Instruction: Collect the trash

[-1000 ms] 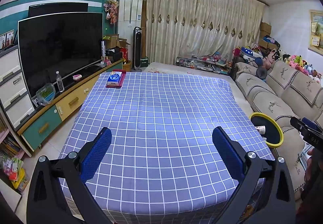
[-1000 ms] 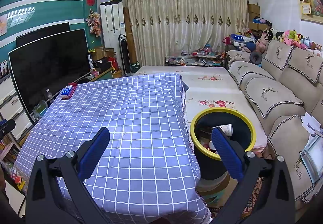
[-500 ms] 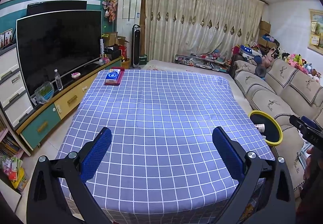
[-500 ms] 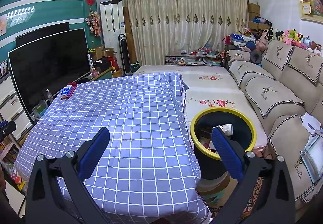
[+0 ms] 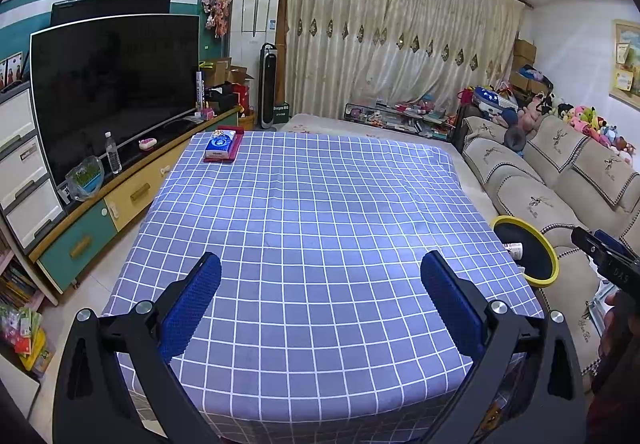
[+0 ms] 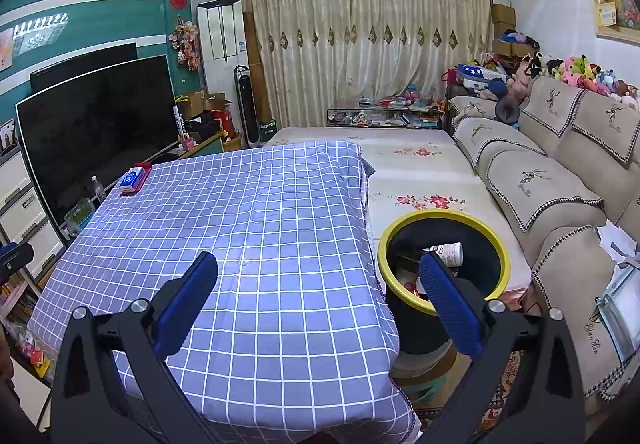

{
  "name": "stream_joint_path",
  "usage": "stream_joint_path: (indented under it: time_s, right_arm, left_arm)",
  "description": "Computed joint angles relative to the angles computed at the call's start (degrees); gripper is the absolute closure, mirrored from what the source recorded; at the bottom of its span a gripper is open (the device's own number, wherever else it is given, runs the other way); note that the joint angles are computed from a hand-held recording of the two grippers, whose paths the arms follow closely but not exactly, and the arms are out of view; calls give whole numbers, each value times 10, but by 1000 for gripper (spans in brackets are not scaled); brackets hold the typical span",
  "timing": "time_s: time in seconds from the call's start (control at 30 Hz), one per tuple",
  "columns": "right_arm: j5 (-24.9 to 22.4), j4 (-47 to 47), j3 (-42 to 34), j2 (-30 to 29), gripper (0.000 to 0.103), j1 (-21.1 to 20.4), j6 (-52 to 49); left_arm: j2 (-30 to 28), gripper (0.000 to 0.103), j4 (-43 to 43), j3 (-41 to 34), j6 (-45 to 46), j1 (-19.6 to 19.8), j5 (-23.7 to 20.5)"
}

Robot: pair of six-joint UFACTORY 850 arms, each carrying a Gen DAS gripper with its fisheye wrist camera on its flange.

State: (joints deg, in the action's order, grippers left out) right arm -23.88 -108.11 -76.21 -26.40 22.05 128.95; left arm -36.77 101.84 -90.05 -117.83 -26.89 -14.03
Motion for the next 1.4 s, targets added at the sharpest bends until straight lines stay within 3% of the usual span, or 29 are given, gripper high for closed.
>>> stream_joint_path:
  time_s: [0.97,1.23,1.4]
  right_arm:
    - [7,-4,-5,-8,7,-4,3]
    - [12,-9,-5,-11,7,-4,7]
    - [16,-3,-8,-13,7,-5,1]
  left_arm:
    - [-9,5,-40,-10,40,-1,2]
    - [-19,5,-99,-25,99,3,15]
    - [-20,5,0,-21,5,4,9]
